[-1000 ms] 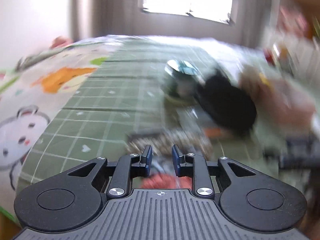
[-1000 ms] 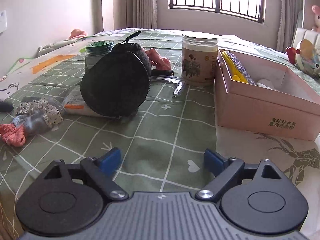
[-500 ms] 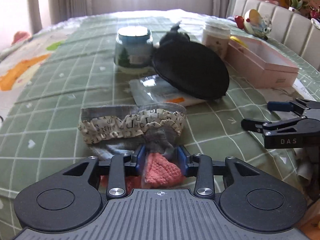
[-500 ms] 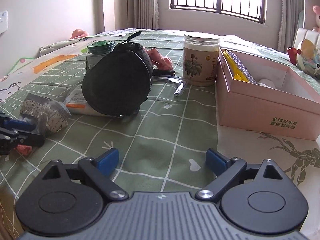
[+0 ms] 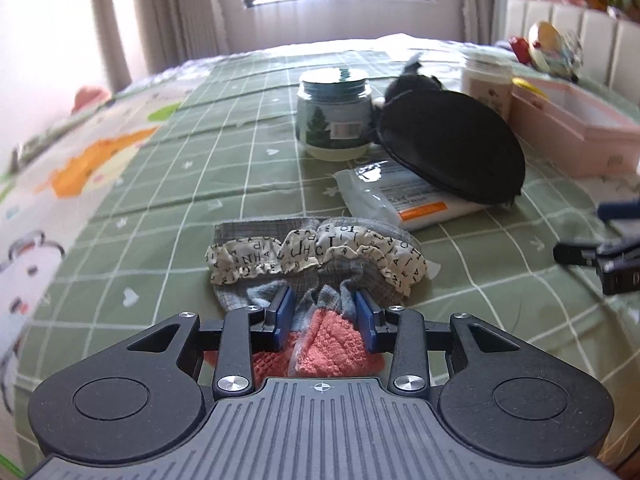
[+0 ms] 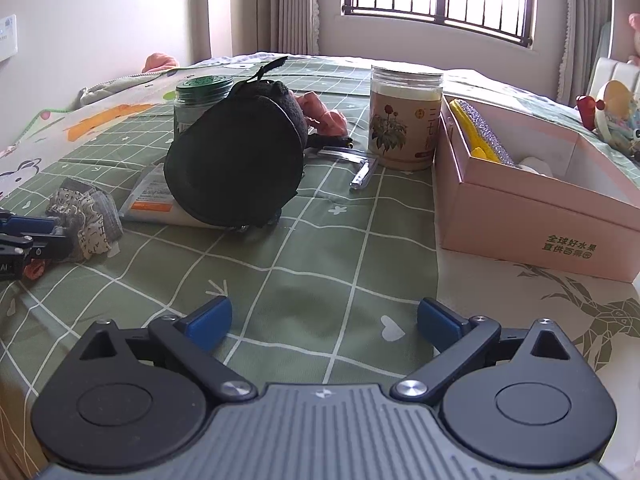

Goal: Organize soft objects
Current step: 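Grasp the pink towel with patterned ruffled cloth using the left tool, then grasp the black eye mask with the right tool while the left tool holds the towel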

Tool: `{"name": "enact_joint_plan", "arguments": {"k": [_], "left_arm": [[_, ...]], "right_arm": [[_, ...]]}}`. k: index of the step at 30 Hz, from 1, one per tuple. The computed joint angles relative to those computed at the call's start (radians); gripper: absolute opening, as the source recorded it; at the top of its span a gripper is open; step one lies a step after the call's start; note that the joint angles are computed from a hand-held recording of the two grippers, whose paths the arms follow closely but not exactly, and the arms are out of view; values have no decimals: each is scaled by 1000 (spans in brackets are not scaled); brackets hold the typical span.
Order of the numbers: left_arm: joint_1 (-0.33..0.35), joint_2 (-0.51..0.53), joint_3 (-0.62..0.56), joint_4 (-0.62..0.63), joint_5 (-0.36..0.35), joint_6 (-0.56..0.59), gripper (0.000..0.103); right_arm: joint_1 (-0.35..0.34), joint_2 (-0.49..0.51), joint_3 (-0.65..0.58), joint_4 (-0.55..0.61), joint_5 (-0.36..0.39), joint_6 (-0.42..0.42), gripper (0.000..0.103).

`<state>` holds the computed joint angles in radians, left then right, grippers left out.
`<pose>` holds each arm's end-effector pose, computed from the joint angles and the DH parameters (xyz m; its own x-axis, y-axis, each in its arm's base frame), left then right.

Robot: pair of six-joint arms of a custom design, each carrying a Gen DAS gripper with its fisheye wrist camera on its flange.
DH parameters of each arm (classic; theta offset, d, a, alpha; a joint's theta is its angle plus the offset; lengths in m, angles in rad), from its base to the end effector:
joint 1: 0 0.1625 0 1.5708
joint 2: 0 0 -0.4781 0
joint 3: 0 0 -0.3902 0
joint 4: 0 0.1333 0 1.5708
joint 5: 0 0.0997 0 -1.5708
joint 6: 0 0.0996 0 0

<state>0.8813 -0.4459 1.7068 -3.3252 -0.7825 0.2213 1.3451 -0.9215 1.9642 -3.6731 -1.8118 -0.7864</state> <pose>-0.2698 -0.6478 -0.0175 -0.6163 0.3339 -0.7133 0.7129 0.6214 -0.3251 -0.0317 -0.6276 0.2459 -0.7132 -0.0407 0.6998 -0.5596 0.6342 -0.5334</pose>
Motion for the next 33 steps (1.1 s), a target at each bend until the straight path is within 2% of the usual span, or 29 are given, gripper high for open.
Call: {"name": "enact_joint_plan", "arguments": {"k": [8,12,13,14,17,21,24,26,27,28,29,30,32,33], "left_arm": [[18,-5,-11,14,-45,-62,39],[26,2,14,-78,-79,1,38],[28,8,22,-116,-87,31,37],[30,8,29,-135,-99,38,29],[39,-11,41,-133,-146,-36,23],[42,-32,64,-166,-204,-54,21],[36,-45,84,-196,-237,-51,21],[30,-52,95,-211,-254,-49,21],[27,-56,102,-217,-262,-48,21],[24,-59,108,-221,-268,-46,21],[21,-61,112,-222,-273,-45,21],[19,-63,114,-222,-280,-46,21],[18,-63,115,-217,-296,-50,21],[18,-60,111,-211,-301,-50,21]], "right_arm": [[-6,-41,-4,127,12,38,103],[4,-48,-21,184,-15,39,103],[8,-46,-23,189,-22,23,103],[13,-47,-30,204,-27,0,103],[36,-56,-62,261,-1,-50,102],[76,-34,-166,316,71,-81,102],[110,39,-319,385,34,-43,101],[120,80,-418,485,10,17,91],[121,91,-460,556,2,50,78],[121,96,-491,626,-5,80,55],[120,91,-507,696,-2,103,44],[118,78,-502,739,7,111,34],[115,37,-446,755,24,93,24],[113,11,-413,765,29,95,13]]}}
